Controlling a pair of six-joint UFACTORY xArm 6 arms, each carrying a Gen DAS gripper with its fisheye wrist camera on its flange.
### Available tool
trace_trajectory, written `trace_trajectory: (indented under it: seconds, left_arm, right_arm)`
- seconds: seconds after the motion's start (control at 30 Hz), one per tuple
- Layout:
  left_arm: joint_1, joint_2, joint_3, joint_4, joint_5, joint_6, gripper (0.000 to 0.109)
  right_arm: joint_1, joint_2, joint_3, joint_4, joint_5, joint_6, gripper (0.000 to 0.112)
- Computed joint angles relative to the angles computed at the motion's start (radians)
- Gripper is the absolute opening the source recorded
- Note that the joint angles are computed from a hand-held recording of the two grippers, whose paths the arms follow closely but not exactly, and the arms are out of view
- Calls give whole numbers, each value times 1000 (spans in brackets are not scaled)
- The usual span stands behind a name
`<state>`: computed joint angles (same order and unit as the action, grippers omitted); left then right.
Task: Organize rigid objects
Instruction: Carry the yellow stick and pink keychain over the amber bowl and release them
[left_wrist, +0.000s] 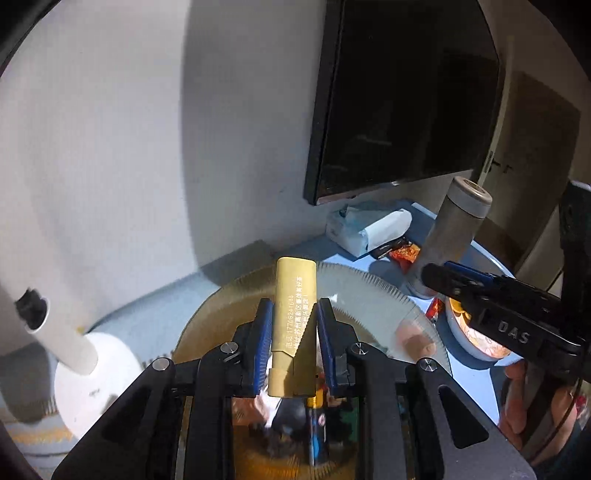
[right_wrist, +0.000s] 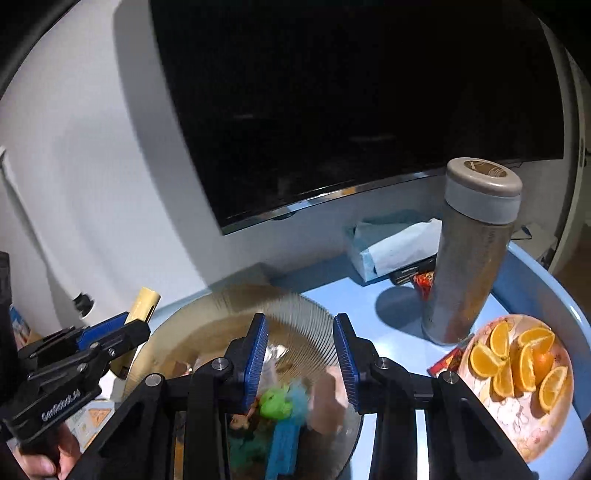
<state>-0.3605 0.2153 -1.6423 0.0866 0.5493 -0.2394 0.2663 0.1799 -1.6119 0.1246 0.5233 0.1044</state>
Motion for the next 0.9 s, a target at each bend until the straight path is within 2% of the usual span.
trace_trajectory:
  seconds: [0.03,0.07,0.1,0.13,0.2,0.27,0.3,0.43,0.53,0.67,0.73,0.8,0.83,0.9]
  left_arm:
    - [0,5,-11,10,11,-6,52]
    - [2,-5,-7,51,27,-55,86]
    - [7,-29,28,64,1,-76,96]
    - [14,-80,99,49,-67,-72,99]
    - [25,-154,184,-11,-108,-33,99]
    - [37,-237,257,-72,-91,9,99]
    - [42,-277,294,-62,-89,-3,99]
    - [62,-499,474,43,-88,-90,99]
    - [72,-685,590,185,-67,-185,102]
    - [59,-904,675,352,48,-269,102]
    - [44,-975,687,402,118,-292,102]
    - [19,-1032,683,459,224,-325,102]
    - [7,-1051,681,474,272,-330,102]
    - [-37,-1077,671,528,423,-348,102]
  right_arm:
    - [-5,7,-12,30,12,-13,36]
    - [-11,0,-6,82,14,-38,37]
    - [-16,-25,20,163,7,-81,44]
    - [-18,-49,48,203,-7,-106,58]
    - [-13,-118,124,180,-48,-86,66]
    - [-6,-171,169,233,-42,-136,66]
    - [0,-202,193,256,-34,-156,66]
    - [47,-327,282,315,-10,-196,66]
    - [98,-399,317,381,40,-226,67]
    - [183,-463,342,413,108,-228,67]
    - [223,-457,321,456,179,-223,68]
    - [239,-423,284,584,291,-248,69]
    - [249,-409,276,599,322,-238,69]
    - [299,-397,296,528,306,-194,69]
